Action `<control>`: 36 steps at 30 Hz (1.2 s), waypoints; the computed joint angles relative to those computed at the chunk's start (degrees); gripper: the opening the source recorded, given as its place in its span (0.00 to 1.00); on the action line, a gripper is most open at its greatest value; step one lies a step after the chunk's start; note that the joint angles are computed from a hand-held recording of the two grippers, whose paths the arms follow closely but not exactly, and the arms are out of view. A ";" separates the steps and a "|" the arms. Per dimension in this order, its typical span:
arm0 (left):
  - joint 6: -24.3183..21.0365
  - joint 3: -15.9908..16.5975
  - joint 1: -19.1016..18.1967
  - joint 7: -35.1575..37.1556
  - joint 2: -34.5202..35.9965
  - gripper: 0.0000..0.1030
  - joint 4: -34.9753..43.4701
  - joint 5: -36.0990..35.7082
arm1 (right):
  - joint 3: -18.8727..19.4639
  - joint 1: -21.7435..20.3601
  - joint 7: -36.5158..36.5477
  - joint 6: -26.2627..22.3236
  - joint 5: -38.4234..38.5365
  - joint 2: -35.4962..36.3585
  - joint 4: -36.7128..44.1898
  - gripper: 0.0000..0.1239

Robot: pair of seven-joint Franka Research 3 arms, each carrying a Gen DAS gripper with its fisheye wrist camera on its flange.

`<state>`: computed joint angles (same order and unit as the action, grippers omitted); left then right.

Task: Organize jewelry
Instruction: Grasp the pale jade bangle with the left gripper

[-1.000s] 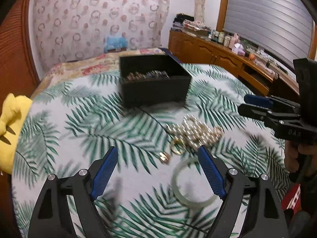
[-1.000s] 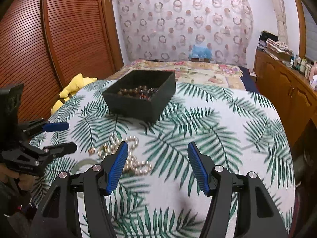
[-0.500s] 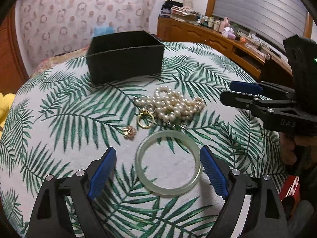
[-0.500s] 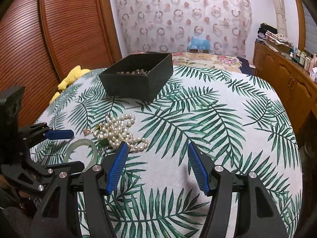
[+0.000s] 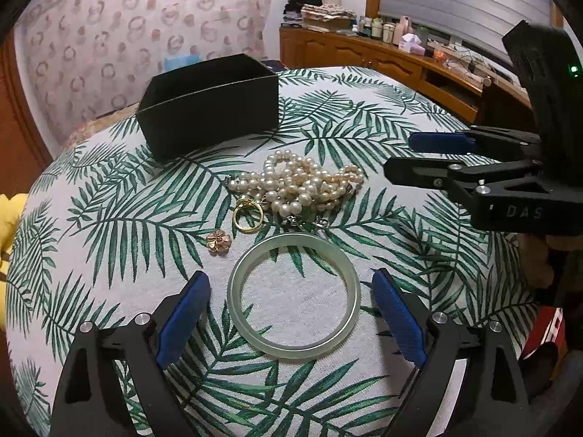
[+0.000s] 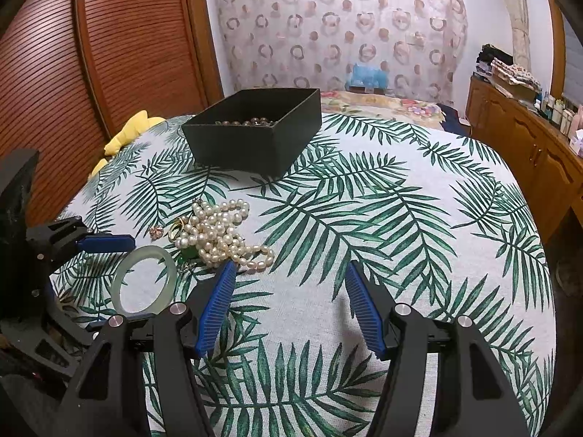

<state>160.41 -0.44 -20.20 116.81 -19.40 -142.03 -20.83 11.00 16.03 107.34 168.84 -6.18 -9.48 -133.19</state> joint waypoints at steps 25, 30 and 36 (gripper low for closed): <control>2.28 5.13 -2.56 5.69 -3.68 0.67 -1.94 -8.90 | -2.78 4.43 -12.80 -10.09 -1.39 7.38 10.08 0.41; 2.07 5.28 -2.58 6.03 -3.59 0.67 -1.89 -8.94 | -3.15 5.45 -15.30 -9.15 0.54 8.22 10.53 0.30; 2.22 4.97 -2.44 5.76 -3.40 0.67 -1.86 -8.91 | -3.60 5.80 -18.70 -9.07 4.83 8.41 10.80 0.13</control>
<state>162.63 4.53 -22.64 122.57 -22.80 -143.89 -29.74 7.40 21.83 88.64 159.77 -1.35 -1.07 -122.39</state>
